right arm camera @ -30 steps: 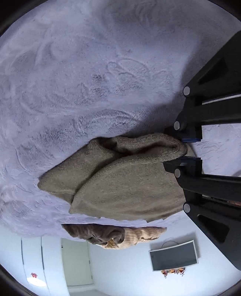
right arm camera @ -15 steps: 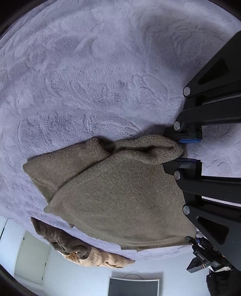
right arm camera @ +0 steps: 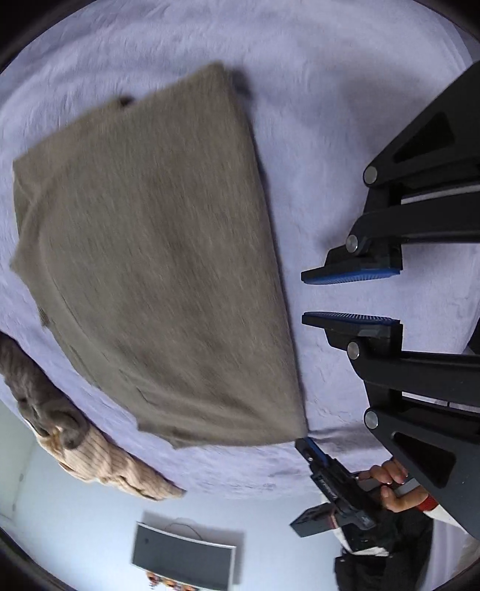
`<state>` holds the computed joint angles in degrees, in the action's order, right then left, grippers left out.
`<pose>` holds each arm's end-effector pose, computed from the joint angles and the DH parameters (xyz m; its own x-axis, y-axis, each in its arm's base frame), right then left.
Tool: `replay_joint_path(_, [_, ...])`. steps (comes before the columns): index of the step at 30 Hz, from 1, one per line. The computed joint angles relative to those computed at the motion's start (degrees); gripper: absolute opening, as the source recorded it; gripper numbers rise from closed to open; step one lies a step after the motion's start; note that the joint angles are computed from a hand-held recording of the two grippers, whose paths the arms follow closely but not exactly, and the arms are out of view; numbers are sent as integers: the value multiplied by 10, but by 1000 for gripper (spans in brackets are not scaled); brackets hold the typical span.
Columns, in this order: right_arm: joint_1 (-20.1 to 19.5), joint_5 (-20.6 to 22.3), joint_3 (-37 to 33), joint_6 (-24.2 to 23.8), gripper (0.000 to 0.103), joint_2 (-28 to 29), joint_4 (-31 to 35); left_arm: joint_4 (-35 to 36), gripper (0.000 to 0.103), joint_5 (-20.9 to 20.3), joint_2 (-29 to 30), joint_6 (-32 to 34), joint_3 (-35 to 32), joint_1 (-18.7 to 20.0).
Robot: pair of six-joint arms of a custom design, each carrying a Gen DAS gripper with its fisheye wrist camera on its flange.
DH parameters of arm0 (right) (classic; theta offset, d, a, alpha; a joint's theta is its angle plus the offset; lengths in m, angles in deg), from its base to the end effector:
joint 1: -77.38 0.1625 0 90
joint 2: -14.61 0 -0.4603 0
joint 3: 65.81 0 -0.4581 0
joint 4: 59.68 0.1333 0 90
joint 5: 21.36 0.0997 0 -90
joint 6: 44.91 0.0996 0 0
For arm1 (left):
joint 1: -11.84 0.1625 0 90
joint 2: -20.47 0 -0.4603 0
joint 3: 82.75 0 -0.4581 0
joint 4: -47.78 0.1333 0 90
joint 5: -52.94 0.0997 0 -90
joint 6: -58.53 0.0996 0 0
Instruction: Fold small clothes
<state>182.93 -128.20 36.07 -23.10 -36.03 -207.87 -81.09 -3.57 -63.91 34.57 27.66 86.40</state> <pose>0.2854 -0.6360 0.0786 -0.9637 0.1484 0.2220 0.0990 0.9706 -0.2192 0.0291 -0.6018 0.3607 -0.8699 -0.2868 -0.4014 -0.1025 0.9010 -0.4216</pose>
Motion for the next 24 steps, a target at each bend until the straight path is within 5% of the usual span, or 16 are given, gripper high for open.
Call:
replay_joint_path(5, [17,25,-50,-28,18,61,24,22,27,7,-4,2,-9,7])
replay_joint_path(8, [27,35,-75,-34,18,89,31,22,86,32,-8,4,-7,2])
replay_joint_path(13, [37,36,-99,-40,21,112,47,5,86,48,-10,31,-5,-3])
replay_joint_path(17, [46,23,-122,-57,34,127,46,7,86,64,1,34,-17,1])
replay_joint_path(24, [58,0,-254,-103,29,209,22,19,86,27,23,39,-46,22])
